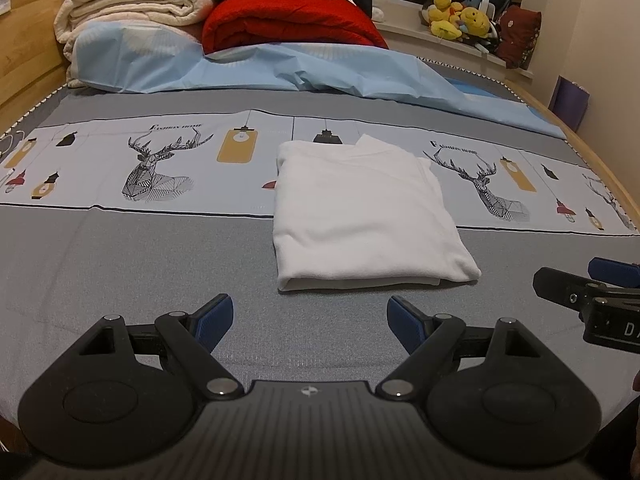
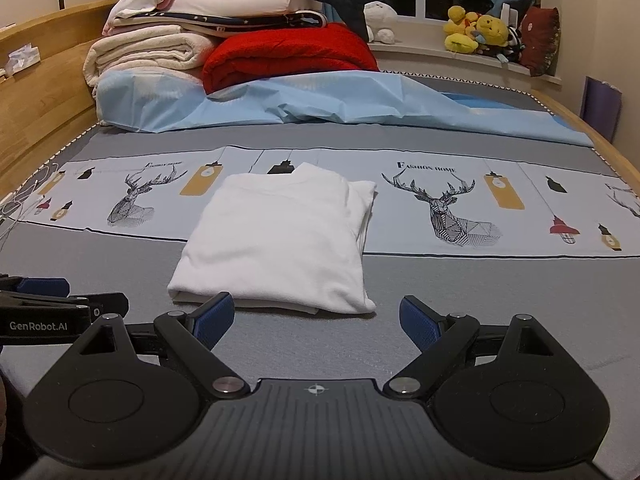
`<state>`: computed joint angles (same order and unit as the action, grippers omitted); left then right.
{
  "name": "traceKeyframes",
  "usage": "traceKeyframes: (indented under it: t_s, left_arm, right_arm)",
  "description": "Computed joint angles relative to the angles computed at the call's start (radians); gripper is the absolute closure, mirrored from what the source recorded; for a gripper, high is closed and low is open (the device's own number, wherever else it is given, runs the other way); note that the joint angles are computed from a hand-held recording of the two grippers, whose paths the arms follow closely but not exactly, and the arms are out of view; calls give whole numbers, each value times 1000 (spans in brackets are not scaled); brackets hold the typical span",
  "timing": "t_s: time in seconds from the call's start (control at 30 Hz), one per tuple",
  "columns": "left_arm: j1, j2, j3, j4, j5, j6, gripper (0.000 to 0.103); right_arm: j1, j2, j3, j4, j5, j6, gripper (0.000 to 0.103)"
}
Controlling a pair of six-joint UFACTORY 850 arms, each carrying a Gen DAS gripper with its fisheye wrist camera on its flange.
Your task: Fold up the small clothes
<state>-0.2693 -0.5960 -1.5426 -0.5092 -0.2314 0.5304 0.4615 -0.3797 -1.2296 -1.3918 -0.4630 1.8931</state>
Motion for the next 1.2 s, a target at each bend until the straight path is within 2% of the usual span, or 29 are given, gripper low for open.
traceKeyframes:
  t_s: [1.03,1.2]
  left_arm:
    - [1,1,0,-20,2,28,15]
    - [6,-1,1,-65,-2,87,15]
  right_arm:
    - [-4,-1,13,-10,19,0,13]
    - [-5,0,15,-4,23,-10,13]
